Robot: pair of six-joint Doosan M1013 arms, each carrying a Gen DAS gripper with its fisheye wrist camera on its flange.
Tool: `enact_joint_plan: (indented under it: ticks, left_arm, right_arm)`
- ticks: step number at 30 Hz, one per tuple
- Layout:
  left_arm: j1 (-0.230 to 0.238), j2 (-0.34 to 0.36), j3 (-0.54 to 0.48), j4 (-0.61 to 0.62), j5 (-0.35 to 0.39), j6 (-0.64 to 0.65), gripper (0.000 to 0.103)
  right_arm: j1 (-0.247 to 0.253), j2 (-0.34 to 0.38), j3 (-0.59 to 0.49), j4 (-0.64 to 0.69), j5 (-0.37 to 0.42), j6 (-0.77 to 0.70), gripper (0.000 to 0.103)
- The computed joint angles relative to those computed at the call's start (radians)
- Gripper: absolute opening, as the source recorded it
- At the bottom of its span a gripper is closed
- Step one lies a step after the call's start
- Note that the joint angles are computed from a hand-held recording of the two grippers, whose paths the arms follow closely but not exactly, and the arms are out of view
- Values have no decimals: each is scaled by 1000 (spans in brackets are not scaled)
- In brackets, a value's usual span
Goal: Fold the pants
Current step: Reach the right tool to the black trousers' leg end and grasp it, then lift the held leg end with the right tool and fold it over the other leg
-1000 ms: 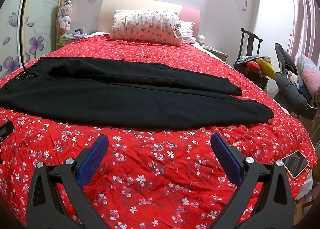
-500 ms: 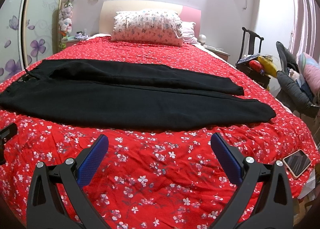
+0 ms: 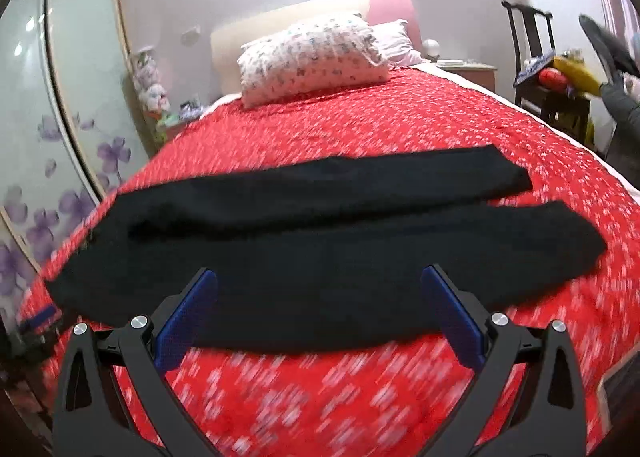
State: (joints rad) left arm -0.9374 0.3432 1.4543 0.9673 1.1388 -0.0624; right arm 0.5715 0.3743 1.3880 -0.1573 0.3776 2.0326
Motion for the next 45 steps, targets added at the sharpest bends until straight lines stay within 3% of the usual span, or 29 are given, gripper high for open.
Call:
enact_joint_plan:
  ticks: [5, 10, 12, 14, 24, 30, 34, 36, 38, 39, 41, 45]
  left_arm:
    - [27, 16, -33, 15, -32, -2, 101]
    - [49, 45, -67, 23, -49, 17, 101]
    - [56, 53, -74, 15, -59, 29, 101]
    - [65, 56, -71, -11, -87, 49, 101]
    - [99, 49, -50, -124, -178, 76, 101]
    - [100, 60, -59, -128, -218, 149, 101]
    - [106, 65, -64, -158, -243, 186, 101]
    - [108, 63, -59, -160, -255, 177, 101]
    - [111, 61, -55, -163, -263, 172, 101]
    - [112, 62, -56, -165, -264, 174, 101]
    - [114, 64, -59, -171, -271, 181, 101]
    - [116, 62, -52, -178, -292, 189, 101]
  right_arm:
    - [-105, 82, -167, 198, 148, -101, 102]
    - [-194, 216, -379, 286, 308, -110, 102]
    - [-230, 273, -457, 379, 358, -106, 102]
    - [-253, 310, -498, 431, 363, -81, 93]
    - [-270, 486, -775, 243, 481, 18, 82]
    - [-271, 609, -979, 123, 622, 85, 70]
    - [-269, 707, -1156, 90, 771, 71, 65]
    - [-264, 682, -1096, 64, 720, 60, 55]
    - [-261, 657, -1040, 38, 681, 64, 28]
    - [-266, 622, -969, 55, 623, 69, 22]
    - [-276, 593, -911, 120, 564, 57, 16]
    - [-275, 518, -782, 156, 436, -6, 15]
